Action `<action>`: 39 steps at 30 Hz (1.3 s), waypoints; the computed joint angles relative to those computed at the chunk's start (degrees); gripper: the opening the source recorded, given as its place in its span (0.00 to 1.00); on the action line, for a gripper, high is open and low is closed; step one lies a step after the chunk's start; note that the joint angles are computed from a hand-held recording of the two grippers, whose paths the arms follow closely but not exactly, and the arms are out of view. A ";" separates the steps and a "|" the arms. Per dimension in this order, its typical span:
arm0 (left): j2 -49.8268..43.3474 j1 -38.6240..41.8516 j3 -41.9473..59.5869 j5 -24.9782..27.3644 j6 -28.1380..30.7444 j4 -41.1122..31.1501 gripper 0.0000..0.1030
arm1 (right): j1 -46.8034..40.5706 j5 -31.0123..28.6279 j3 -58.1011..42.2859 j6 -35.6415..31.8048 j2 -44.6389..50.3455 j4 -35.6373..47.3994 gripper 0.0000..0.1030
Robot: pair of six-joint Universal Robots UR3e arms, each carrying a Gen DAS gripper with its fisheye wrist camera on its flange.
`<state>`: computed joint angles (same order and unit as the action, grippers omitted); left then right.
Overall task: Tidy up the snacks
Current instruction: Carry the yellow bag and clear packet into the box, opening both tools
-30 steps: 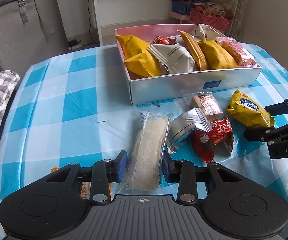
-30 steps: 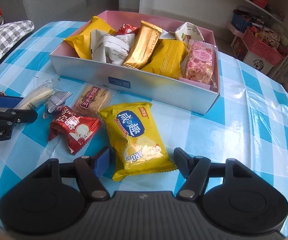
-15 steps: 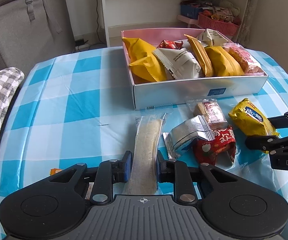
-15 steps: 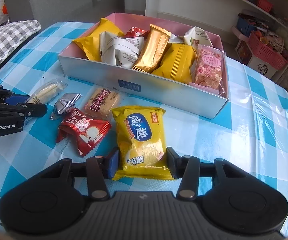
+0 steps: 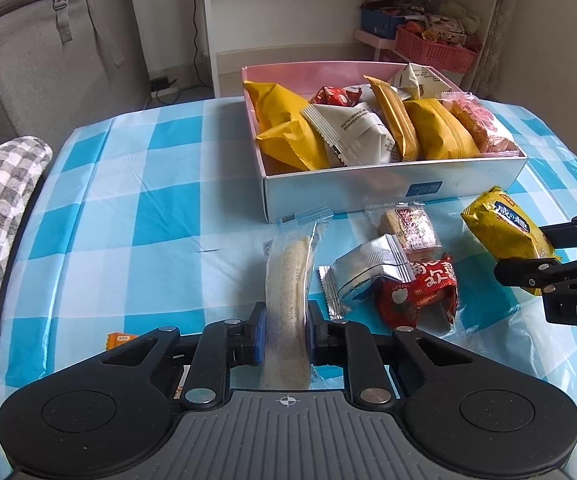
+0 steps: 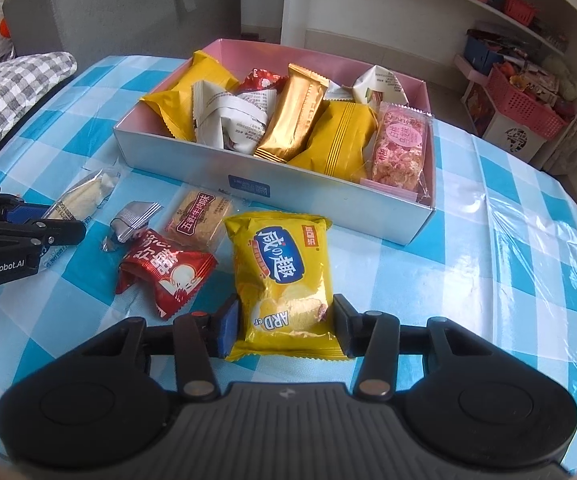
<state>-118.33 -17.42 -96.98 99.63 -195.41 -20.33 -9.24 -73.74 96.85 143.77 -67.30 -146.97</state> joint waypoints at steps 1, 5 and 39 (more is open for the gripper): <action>0.30 -0.02 -0.08 0.00 0.01 0.03 0.16 | -0.08 0.18 0.03 0.15 -0.25 0.06 0.42; 1.73 -0.15 -0.81 0.19 0.30 0.52 0.16 | -0.62 1.32 0.30 0.40 -1.46 0.34 0.42; -30.90 2.99 62.26 -0.40 7.71 -21.39 0.17 | 2.07 6.81 -40.46 14.48 21.55 11.31 0.43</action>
